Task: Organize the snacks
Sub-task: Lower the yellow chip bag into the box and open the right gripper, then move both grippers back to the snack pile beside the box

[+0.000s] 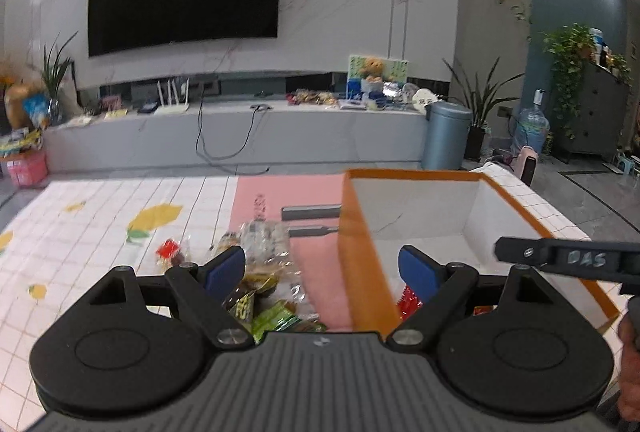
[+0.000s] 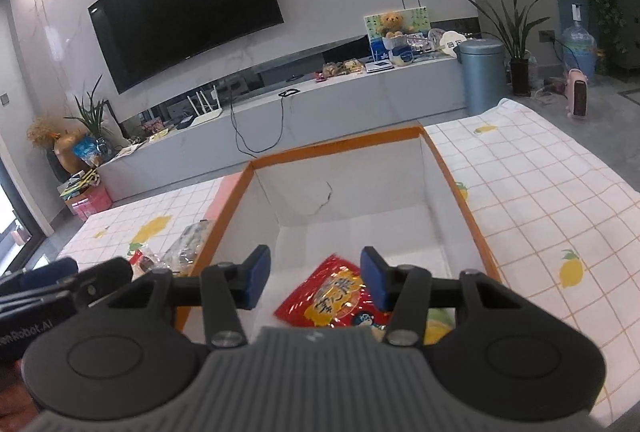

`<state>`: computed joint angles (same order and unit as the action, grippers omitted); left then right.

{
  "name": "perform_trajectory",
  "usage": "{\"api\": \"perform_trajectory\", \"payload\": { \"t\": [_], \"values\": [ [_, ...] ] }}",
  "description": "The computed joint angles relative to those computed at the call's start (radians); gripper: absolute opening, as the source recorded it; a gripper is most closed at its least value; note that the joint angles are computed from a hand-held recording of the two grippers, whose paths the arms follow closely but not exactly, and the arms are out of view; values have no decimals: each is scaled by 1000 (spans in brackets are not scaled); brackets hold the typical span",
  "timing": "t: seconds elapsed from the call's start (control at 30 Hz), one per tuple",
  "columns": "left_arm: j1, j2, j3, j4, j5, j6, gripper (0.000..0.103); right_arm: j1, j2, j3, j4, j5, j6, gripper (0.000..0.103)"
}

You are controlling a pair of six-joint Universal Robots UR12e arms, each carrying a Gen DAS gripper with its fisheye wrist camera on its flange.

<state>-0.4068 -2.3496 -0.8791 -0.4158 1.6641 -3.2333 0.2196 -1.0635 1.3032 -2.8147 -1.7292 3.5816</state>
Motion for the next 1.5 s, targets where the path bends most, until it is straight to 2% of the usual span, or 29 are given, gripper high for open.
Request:
{"api": "perform_trajectory", "payload": {
  "t": [0.13,0.2,0.27,0.33,0.37,0.47,0.5,0.6,0.8,0.87,0.93,1.0,1.1,1.2,1.27,1.33,1.4,1.5],
  "values": [
    [10,0,1,-35,-7,-33,101,9,11,-22,22,-33,-9,51],
    [16,5,-7,-45,-18,-45,101,10,15,-29,31,-40,-5,68],
    [19,9,-13,-54,-23,-55,101,10,17,-33,42,-36,-2,77],
    [22,9,2,-118,-30,-80,101,10,16,-36,56,-27,0,79],
    [25,10,8,-149,-41,-94,101,11,18,-41,68,-32,7,85],
    [26,17,-2,-151,-25,-124,101,14,18,-42,59,-39,5,99],
    [25,19,-3,-153,-18,-127,101,14,18,-41,49,-44,1,100],
    [26,24,3,-184,-12,-145,86,18,20,-44,36,-63,3,100],
    [26,46,-4,-206,10,-144,84,24,13,-42,28,-49,8,100],
    [30,56,-5,-233,6,-147,75,29,10,-40,8,-37,-5,100],
    [38,69,-11,-255,-3,-135,60,32,9,-39,-13,-10,-20,100],
    [47,87,-32,-248,-7,-113,58,35,7,-37,-32,29,-37,100],
    [56,109,-63,-217,39,-115,58,42,7,-42,-50,97,-64,100],
    [75,131,-95,-206,69,-177,58,51,10,-54,-38,183,-117,100],
    [90,141,-103,-243,76,-225,59,63,16,-70,-13,231,-181,100],
    [103,148,-116,-262,63,-251,59,84,27,-97,39,225,-232,98],
    [119,158,-139,-261,37,-272,59,105,45,-134,104,206,-276,85],
    [141,167,-161,-264,-30,-289,59,130,75,-178,171,173,-312,82]
  ]
}}
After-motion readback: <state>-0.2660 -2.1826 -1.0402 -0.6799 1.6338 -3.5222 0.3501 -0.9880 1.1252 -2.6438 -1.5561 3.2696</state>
